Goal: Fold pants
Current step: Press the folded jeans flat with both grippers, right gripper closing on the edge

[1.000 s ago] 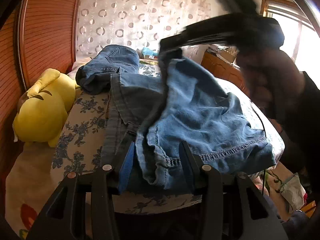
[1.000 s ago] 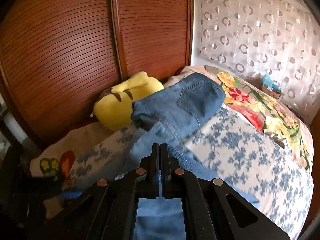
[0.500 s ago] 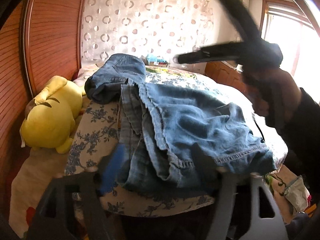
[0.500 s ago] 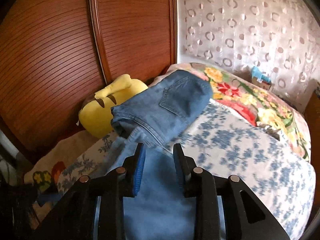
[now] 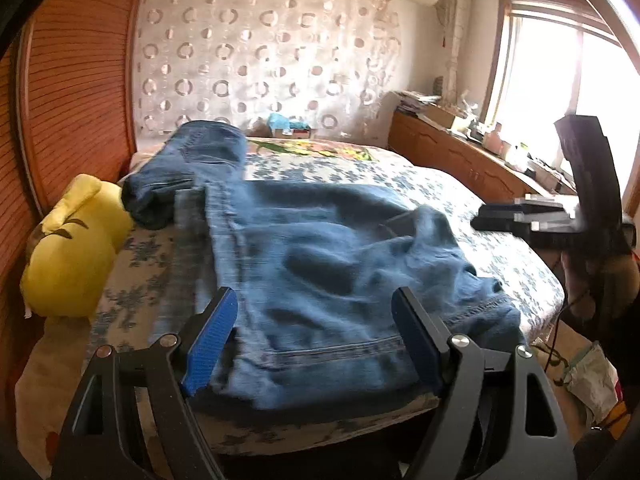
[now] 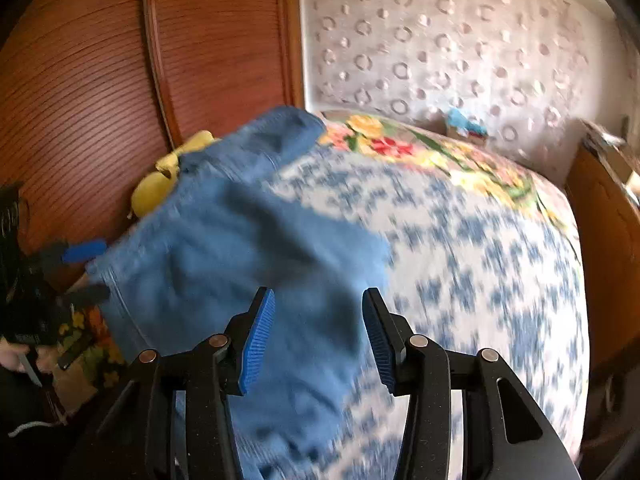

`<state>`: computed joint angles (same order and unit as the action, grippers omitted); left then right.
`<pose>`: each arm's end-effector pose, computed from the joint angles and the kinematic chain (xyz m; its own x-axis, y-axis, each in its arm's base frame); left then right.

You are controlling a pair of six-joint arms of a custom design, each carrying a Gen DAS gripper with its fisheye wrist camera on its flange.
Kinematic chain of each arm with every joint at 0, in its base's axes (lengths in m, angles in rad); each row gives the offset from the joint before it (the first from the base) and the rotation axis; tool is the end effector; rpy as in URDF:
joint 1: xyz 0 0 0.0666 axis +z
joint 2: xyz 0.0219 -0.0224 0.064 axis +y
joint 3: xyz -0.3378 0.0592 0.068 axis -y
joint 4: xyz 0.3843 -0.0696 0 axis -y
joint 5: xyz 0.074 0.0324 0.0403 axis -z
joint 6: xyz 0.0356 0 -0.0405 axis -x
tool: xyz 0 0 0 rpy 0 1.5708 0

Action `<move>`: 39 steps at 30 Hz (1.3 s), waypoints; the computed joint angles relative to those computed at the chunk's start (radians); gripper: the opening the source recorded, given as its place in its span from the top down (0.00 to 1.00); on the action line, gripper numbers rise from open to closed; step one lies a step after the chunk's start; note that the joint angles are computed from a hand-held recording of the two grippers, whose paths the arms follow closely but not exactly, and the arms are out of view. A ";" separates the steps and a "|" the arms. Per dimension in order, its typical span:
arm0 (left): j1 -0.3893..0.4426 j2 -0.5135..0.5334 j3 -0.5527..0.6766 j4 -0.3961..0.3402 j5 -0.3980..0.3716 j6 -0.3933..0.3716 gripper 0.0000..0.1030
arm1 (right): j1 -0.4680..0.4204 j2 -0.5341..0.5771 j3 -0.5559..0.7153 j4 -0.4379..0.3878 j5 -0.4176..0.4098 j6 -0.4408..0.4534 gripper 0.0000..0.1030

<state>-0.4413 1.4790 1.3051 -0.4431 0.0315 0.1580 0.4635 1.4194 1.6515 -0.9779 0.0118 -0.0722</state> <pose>0.4753 -0.2262 0.3432 -0.5875 0.1036 -0.8026 0.3622 0.9205 -0.1463 0.4409 0.2195 0.4887 -0.6371 -0.2378 -0.7332 -0.3944 0.9179 0.0450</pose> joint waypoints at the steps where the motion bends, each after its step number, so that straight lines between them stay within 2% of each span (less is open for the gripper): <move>1: -0.006 0.007 0.008 -0.007 -0.004 -0.002 0.22 | -0.001 -0.015 -0.030 0.005 -0.003 -0.007 0.54; 5: -0.026 0.032 0.033 -0.028 -0.013 -0.010 0.22 | -0.001 -0.034 -0.089 0.018 -0.025 -0.036 0.54; 12: -0.031 0.058 0.044 -0.052 -0.023 -0.007 0.22 | 0.028 -0.028 -0.141 0.034 0.011 -0.059 0.54; 15: -0.028 0.068 0.047 -0.062 -0.020 -0.003 0.22 | 0.033 -0.065 -0.200 0.069 -0.005 -0.091 0.55; 16: -0.029 0.072 0.048 -0.062 -0.019 -0.001 0.22 | 0.024 -0.077 -0.219 0.088 -0.024 -0.093 0.59; 18: -0.030 0.075 0.048 -0.060 -0.020 -0.002 0.22 | 0.015 -0.096 -0.245 0.125 -0.085 -0.097 0.88; 21: -0.034 0.080 0.049 -0.062 -0.036 -0.010 0.22 | 0.023 -0.116 -0.265 0.146 -0.071 -0.093 0.94; 26: -0.037 0.082 0.045 -0.060 -0.035 -0.011 0.22 | 0.021 -0.203 -0.313 0.173 -0.092 -0.116 0.96; 30: -0.036 0.088 0.050 -0.063 -0.041 -0.018 0.22 | 0.021 -0.215 -0.326 0.139 -0.089 -0.105 0.96; 33: -0.034 0.088 0.049 -0.062 -0.041 -0.021 0.22 | 0.009 -0.200 -0.304 0.142 -0.095 -0.138 0.93; 35: -0.037 0.091 0.054 -0.066 -0.043 -0.020 0.22 | 0.013 -0.198 -0.293 0.149 -0.064 -0.149 0.85; 38: -0.038 0.093 0.057 -0.068 -0.044 -0.021 0.22 | 0.013 -0.181 -0.274 0.174 -0.030 -0.165 0.61; 39: -0.038 0.092 0.056 -0.067 -0.043 -0.019 0.22 | 0.008 -0.169 -0.268 0.183 -0.027 -0.169 0.57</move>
